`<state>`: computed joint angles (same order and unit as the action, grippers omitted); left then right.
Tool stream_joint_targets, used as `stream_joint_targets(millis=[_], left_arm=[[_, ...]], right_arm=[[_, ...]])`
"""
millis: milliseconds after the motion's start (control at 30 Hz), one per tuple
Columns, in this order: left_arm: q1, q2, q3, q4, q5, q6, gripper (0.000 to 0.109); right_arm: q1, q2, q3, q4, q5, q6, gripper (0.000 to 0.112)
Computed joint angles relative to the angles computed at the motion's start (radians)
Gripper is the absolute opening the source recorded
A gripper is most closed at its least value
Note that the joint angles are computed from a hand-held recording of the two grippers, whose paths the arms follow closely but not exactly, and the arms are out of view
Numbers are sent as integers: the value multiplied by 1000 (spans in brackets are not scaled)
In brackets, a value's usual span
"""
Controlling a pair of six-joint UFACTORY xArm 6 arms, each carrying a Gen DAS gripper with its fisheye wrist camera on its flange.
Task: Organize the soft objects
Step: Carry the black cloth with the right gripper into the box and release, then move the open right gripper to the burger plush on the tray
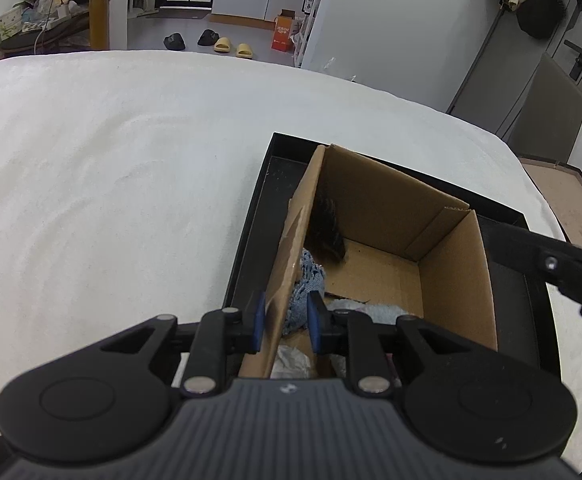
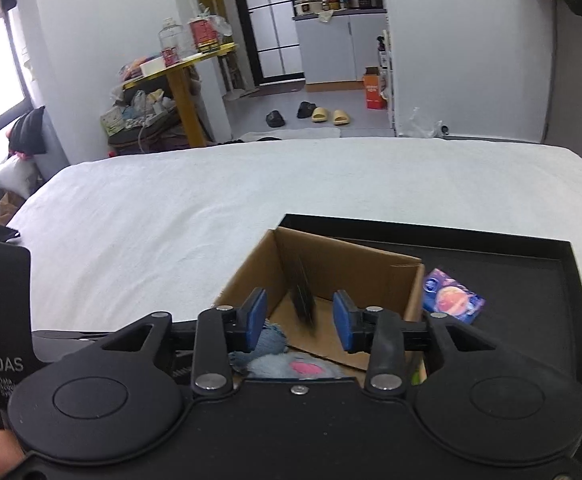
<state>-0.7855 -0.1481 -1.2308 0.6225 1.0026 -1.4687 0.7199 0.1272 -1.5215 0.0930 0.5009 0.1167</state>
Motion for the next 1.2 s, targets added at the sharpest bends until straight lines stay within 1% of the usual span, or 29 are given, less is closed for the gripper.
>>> stream_joint_targets(millis=[133, 233, 367, 433, 500, 533, 567, 600, 667, 767, 900, 1033, 1100, 1200], left_arm=[[-14, 14, -28, 13, 36, 3, 21], [-29, 24, -49, 23, 67, 7, 24], [-43, 37, -78, 32, 100, 17, 25], [-47, 48, -95, 34, 120, 23, 25], [-52, 57, -112, 35, 139, 32, 25], [-52, 62, -118, 35, 144, 37, 25], [-54, 66, -126, 36, 149, 41, 26], [-56, 70, -133, 39, 155, 43, 27], [-59, 82, -151, 40, 177, 52, 29], [-63, 103, -184, 33, 211, 69, 30], [-70, 113, -201, 44, 224, 77, 30], [-80, 143, -239, 51, 259, 88, 30], [-75, 158, -258, 32, 264, 102, 30], [-74, 186, -295, 14, 298, 117, 32]], right_arm=[[-18, -29, 35, -35, -10, 31, 42], [-30, -53, 72, -49, -35, 56, 43], [-48, -84, 123, -74, -67, 89, 47], [-55, -99, 150, -74, -85, 90, 51], [-61, -109, 173, -111, -109, 112, 62], [-65, -114, 182, -143, -119, 140, 65], [-69, -118, 190, -162, -127, 157, 72], [-73, -122, 200, -172, -139, 166, 76], [-77, -127, 216, -188, -164, 179, 77], [-88, -127, 224, -257, -168, 245, 80], [-109, -135, 260, -225, -200, 255, 80], [-131, -139, 284, -333, -201, 369, 80], [-141, -147, 301, -325, -212, 381, 80], [-150, -156, 326, -293, -239, 367, 80]])
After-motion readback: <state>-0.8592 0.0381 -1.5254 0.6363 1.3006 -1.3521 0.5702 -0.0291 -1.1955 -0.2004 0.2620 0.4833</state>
